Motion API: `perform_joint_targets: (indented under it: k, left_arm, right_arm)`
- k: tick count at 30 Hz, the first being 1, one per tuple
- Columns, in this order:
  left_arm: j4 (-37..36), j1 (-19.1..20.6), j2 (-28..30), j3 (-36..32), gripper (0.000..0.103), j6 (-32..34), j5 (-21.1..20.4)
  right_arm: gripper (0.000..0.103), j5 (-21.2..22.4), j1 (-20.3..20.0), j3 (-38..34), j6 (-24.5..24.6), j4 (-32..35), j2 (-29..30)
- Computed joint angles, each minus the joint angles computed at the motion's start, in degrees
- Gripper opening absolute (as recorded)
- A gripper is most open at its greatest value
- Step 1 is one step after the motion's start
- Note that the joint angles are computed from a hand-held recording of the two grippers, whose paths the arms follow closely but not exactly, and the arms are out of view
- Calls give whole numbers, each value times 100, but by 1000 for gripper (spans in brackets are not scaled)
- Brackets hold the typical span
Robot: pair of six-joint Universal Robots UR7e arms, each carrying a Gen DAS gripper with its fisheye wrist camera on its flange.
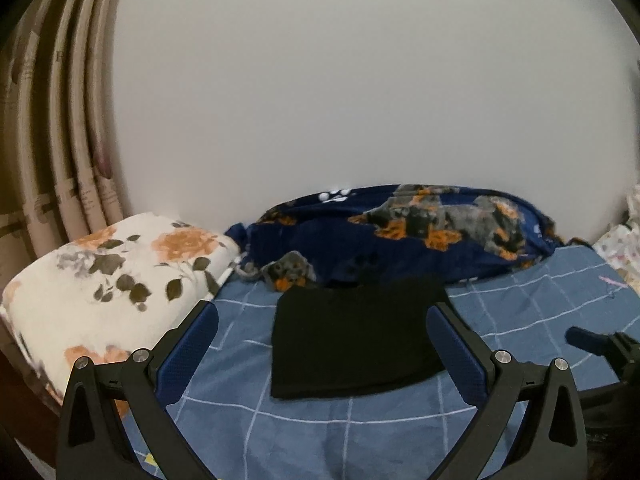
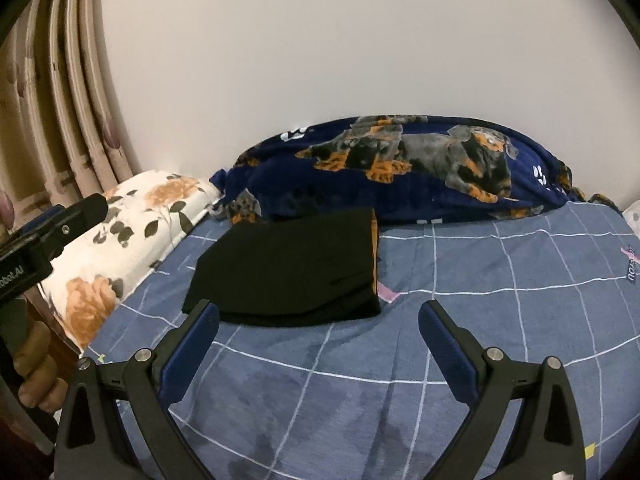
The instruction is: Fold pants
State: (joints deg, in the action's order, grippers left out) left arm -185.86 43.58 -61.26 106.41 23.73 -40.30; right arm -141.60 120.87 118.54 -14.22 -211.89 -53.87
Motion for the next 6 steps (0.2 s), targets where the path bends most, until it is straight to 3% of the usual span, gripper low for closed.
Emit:
perform_joint_targets:
  k: [6]
  left_arm:
    - [417,118,-70,-22,103,-346,-175]
  right_arm:
    - [100,-37,-29,-9,54,127,-4]
